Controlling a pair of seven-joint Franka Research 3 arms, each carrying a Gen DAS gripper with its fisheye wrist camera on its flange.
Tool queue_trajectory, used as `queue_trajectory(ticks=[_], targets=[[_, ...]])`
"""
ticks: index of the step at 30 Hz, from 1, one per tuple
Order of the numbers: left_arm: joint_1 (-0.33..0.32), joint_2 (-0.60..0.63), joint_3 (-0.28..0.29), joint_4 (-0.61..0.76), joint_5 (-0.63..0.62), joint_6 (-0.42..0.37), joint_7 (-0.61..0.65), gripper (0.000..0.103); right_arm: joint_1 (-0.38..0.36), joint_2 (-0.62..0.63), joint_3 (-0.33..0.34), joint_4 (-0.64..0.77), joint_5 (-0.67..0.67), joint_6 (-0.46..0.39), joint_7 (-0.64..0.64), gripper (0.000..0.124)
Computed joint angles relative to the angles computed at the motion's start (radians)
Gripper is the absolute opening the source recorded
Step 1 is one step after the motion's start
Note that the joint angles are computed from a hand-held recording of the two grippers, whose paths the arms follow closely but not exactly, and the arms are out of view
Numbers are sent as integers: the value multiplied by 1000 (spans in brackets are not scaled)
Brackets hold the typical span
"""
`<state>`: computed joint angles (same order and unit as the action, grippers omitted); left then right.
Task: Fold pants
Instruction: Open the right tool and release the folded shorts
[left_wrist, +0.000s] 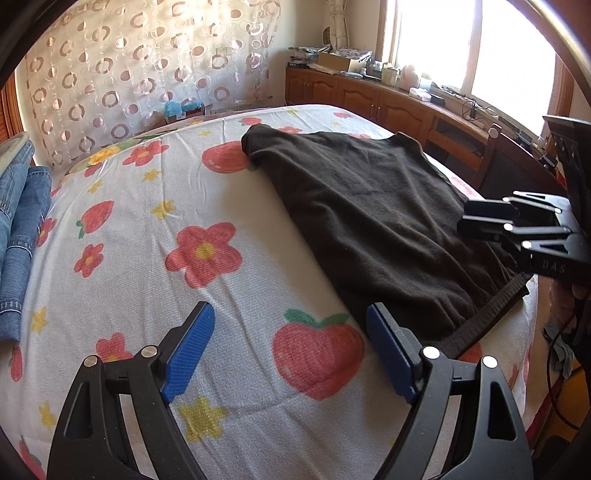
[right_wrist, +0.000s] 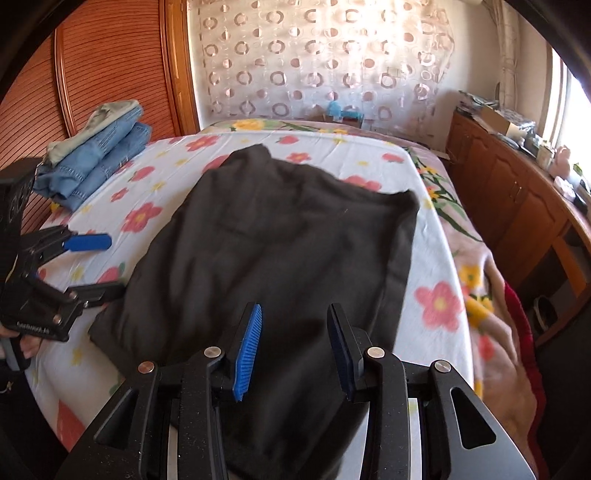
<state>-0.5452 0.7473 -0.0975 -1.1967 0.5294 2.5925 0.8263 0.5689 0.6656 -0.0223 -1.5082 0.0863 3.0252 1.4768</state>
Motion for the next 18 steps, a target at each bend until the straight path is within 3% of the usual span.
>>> queue_trajectory(ticks=[7, 9, 14, 16, 18], targets=[[0, 0, 0, 0, 0, 0, 0, 85, 37, 22, -49, 24, -17, -12, 59, 40], [0, 0, 0, -1, 0, 1, 0, 85, 24, 25, -34, 27, -9, -1, 60, 43], [8, -16, -1, -33, -2, 46, -12, 85, 87, -6, -86, -34, -23, 25, 131, 45], [6, -28, 1, -51, 4, 61, -16, 85, 112, -25, -118, -76, -20, 67, 177, 45], [7, -44, -1, -75, 12, 83, -17, 80, 103, -55, -105, -127, -7, 119, 180, 45]])
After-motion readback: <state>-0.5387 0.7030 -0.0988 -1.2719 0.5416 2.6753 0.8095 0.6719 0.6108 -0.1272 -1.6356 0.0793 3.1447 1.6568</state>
